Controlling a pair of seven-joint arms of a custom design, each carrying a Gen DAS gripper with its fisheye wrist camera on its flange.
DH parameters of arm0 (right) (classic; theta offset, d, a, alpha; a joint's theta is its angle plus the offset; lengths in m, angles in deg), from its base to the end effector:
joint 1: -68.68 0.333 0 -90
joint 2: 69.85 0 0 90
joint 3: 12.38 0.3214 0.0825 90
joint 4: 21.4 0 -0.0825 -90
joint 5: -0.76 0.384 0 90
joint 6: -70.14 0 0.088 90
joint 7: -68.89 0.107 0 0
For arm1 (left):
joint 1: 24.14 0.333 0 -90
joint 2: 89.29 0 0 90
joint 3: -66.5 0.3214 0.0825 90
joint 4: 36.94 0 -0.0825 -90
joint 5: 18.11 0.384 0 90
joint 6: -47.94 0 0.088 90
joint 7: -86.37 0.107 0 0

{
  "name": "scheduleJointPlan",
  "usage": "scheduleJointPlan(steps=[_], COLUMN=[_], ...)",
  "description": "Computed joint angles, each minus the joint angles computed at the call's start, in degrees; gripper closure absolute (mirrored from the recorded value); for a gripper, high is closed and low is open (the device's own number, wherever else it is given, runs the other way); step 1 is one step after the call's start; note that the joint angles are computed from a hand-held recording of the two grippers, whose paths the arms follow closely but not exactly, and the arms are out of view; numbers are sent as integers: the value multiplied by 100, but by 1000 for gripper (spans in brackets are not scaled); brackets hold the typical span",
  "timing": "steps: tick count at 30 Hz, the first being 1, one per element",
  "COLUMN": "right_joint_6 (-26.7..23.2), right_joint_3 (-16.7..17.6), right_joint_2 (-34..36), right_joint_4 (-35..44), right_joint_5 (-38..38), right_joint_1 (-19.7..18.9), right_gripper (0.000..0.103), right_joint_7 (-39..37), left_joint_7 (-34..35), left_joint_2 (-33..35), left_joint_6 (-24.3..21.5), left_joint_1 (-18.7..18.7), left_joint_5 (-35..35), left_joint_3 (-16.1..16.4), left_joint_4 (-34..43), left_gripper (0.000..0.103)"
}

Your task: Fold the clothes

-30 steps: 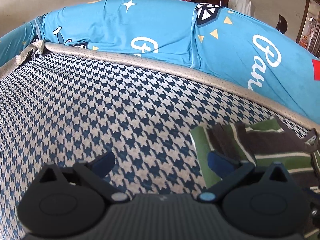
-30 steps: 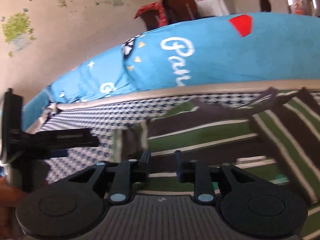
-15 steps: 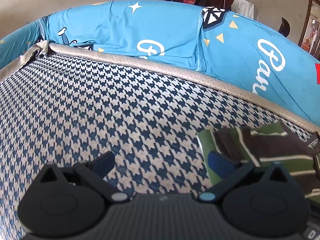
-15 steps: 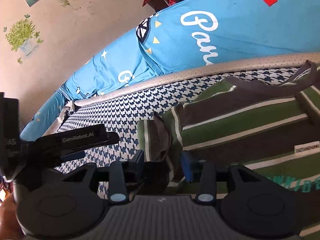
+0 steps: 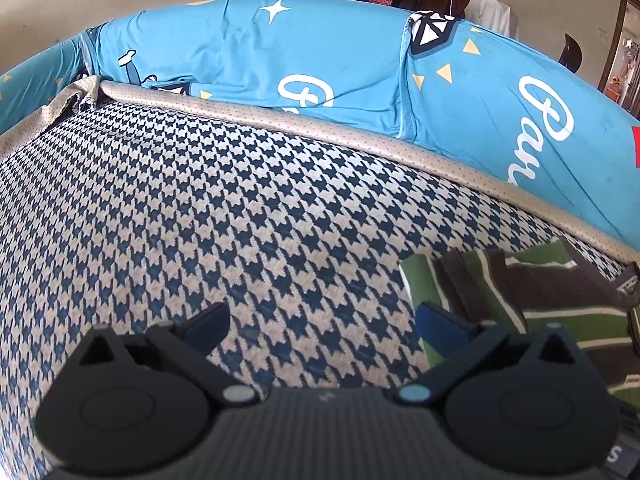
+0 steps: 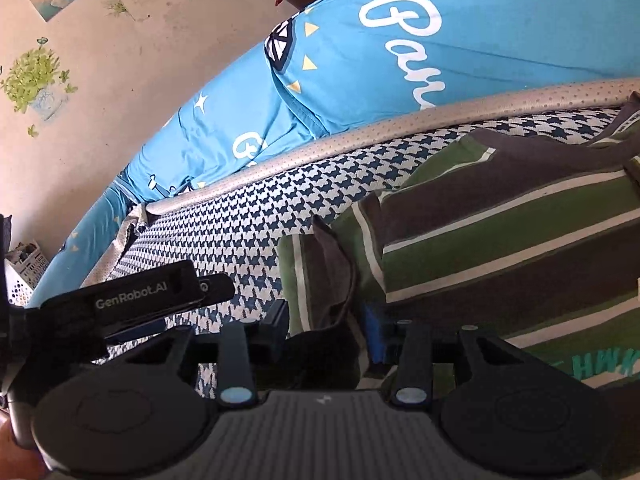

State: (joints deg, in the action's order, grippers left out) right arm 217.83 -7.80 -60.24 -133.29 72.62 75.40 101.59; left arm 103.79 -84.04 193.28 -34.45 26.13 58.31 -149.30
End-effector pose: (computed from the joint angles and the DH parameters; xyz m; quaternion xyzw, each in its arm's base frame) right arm 0.6169 0.1045 0.4387 -0.6952 0.5522 -0.0095 0.4602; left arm 0.5824 -0.2009 0.4846 -0.7810 0.5134 -0.2265 0.2743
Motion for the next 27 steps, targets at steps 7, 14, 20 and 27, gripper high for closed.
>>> scheduleJointPlan(steps=[7,14,20,27], right_joint_6=[123,1281,2210,2224], right_joint_3=[45,-98,-327,-494], right_joint_2=[-69,-665,-743,-1089], right_joint_4=[-34,-332,-650,-839], right_joint_5=[383,1685,49,-508], right_joint_1=[-3,145,233,48], right_gripper=[96,97,93,81], right_joint_7=[-508,-1851,-503,-208], left_joint_7=[29,40,246,555], left_joint_2=[38,165,416,555], left_joint_6=[5,16,77,162], left_joint_1=[-21,-87,-274,-471], left_joint_5=[-1,16,15,-45], left_joint_3=[11,-11,-19,14], left_joint_4=[51,202,425,469], left_gripper=[0,0,0,0])
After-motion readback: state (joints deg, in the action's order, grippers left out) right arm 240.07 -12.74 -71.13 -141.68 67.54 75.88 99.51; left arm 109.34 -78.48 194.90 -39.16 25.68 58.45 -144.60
